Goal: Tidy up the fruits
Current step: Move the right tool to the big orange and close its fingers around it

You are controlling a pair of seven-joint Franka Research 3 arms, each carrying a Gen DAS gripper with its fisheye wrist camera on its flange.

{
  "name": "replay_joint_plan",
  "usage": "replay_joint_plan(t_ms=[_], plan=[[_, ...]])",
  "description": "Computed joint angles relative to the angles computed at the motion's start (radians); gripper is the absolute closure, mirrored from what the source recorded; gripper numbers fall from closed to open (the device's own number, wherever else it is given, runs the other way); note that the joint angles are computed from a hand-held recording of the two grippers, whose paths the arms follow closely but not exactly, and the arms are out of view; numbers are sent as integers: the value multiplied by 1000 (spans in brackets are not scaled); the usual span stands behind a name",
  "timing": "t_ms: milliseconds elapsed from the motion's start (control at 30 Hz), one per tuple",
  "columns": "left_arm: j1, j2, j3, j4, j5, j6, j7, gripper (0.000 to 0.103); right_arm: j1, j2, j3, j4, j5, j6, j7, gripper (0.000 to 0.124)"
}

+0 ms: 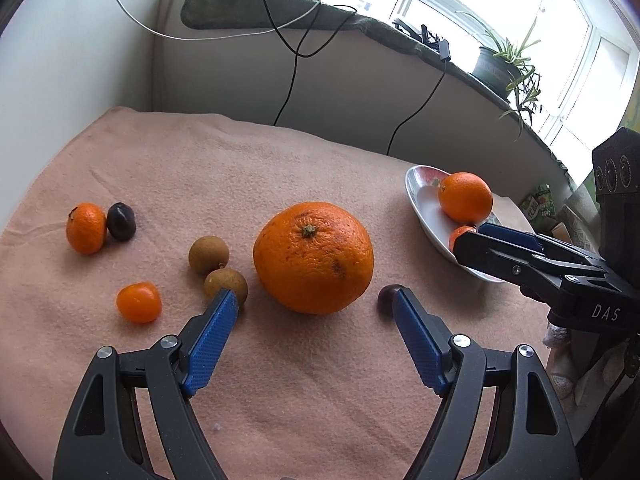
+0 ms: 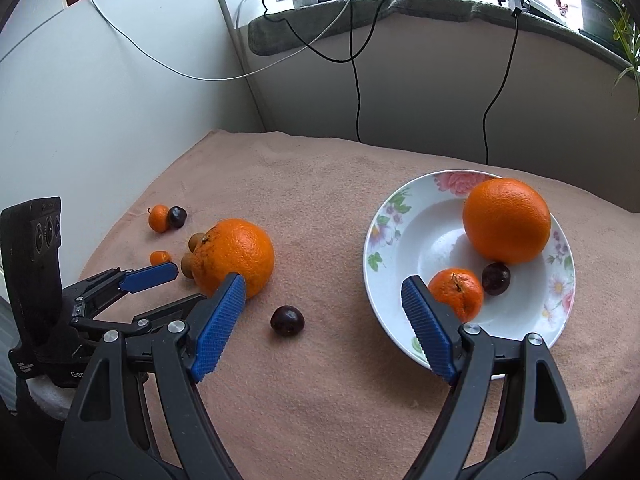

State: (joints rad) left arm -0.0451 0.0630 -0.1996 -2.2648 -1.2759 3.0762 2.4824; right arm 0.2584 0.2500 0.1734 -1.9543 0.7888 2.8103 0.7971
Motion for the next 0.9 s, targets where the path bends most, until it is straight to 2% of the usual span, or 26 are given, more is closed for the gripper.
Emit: replay_joint_plan(t_ms=[400, 900], plan=[[15, 25, -5, 32, -17, -21, 40, 25, 2, 86, 16, 120, -8, -125, 24, 41], [27, 40, -13, 52, -5, -32, 69, 27, 18, 167, 21, 215, -69, -209, 79, 41]])
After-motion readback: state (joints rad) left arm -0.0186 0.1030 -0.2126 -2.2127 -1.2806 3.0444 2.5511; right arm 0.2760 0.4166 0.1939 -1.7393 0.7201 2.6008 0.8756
